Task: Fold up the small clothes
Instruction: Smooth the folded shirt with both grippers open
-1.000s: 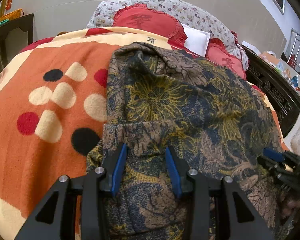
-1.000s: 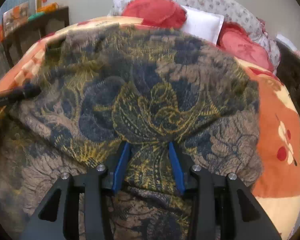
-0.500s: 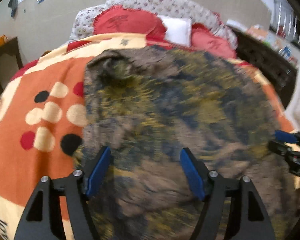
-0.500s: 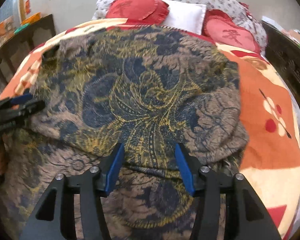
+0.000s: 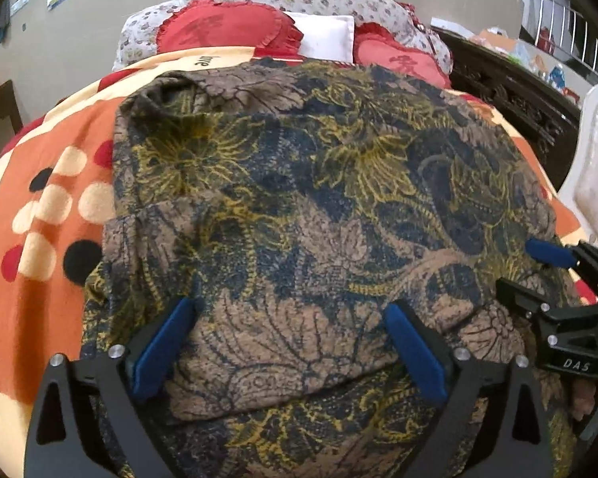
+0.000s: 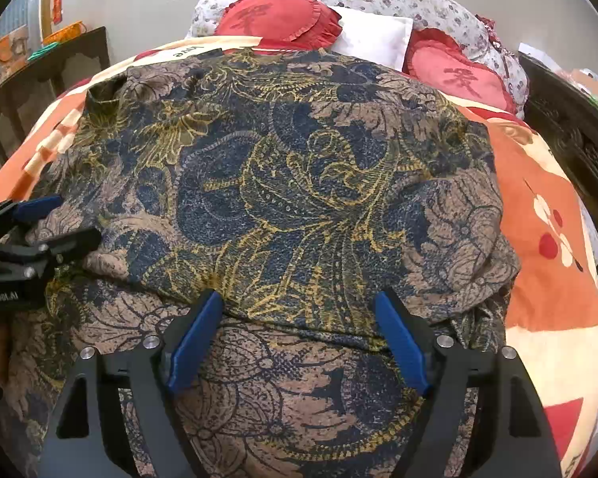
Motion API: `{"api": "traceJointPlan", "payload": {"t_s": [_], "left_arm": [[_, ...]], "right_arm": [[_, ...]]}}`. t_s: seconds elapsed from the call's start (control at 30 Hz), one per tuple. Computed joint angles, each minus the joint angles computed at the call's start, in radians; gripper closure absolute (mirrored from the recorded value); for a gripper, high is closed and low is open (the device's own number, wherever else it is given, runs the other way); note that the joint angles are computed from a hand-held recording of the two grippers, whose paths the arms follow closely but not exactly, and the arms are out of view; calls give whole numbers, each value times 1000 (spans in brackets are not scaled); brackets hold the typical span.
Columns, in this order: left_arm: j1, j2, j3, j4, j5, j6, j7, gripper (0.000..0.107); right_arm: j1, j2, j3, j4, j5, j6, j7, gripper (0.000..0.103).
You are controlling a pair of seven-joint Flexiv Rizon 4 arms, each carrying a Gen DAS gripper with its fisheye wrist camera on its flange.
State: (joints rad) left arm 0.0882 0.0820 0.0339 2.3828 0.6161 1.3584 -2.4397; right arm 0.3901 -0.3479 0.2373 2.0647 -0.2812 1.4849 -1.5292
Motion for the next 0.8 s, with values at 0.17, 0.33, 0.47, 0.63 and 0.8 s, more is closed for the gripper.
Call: {"api": "traceJointPlan", "payload": {"t_s": [0.17, 0.33, 0.47, 0.63, 0.8], "left_arm": [[-7, -8, -4, -14, 0, -24, 2, 4], [-18, -11, -8, -35, 23, -61, -19, 4], [-21, -13, 1, -31, 25, -49, -19, 4], [-21, -19, 7, -34, 34, -41, -25, 4], [-24, -17, 8, -28, 23, -37, -21, 4]], "right_arm": [[-11, -17, 0, 23, -10, 47, 4, 21], [-15, -27, 9, 13, 17, 49, -7, 19], [2, -33, -12, 13, 0, 61, 18, 18], [7, -39, -19, 10, -8, 68, 30, 17], [4, -42, -16, 8, -13, 68, 35, 16]]}}
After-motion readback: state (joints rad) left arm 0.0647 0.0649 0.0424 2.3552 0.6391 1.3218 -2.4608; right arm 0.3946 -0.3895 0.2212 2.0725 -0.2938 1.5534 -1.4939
